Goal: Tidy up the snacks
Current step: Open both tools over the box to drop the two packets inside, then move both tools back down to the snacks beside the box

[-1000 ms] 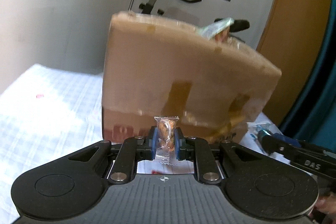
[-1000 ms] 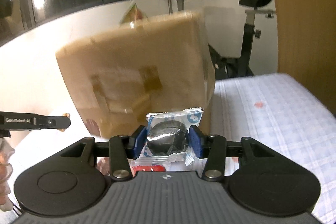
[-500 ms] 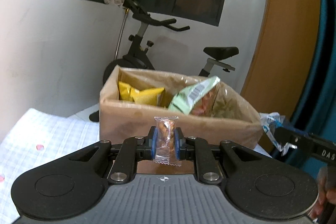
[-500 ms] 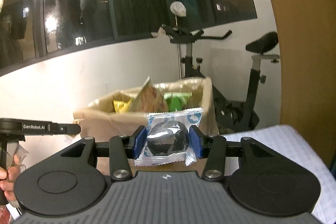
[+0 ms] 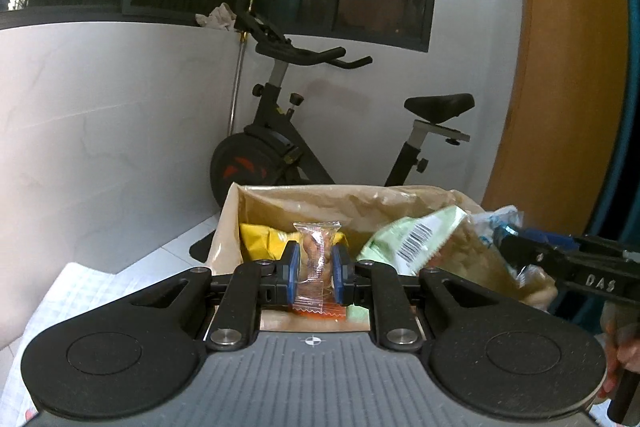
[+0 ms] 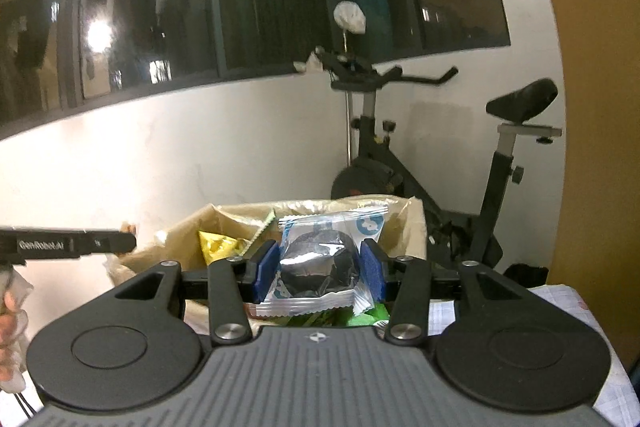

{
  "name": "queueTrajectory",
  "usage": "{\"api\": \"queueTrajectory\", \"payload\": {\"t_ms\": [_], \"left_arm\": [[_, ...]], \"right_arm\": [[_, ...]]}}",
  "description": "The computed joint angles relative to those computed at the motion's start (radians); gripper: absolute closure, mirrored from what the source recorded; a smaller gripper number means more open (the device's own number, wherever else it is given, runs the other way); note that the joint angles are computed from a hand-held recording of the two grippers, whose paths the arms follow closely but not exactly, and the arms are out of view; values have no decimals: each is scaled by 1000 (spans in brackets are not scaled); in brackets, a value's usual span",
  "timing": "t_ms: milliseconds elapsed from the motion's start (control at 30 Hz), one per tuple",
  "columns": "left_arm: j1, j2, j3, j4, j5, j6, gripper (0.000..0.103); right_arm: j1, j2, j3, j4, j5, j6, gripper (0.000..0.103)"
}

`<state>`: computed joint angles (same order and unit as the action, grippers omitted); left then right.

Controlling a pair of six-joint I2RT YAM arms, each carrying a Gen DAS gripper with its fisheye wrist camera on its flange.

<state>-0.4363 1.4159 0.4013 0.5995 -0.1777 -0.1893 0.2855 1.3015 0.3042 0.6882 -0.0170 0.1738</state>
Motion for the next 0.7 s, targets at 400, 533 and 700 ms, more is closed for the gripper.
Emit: {"api": "queueTrajectory", "payload": {"t_ms": [400, 533, 700], "left_arm": [[40, 150, 77, 12, -10, 10, 24], [32, 125, 93, -77, -44, -25, 12], [0, 86, 146, -259, -149, -81, 10]], "right_arm": [[10, 157, 114, -80, 47, -9, 39], [12, 114, 72, -51, 65, -4, 23], [39, 17, 60, -134, 112, 33, 13]]}}
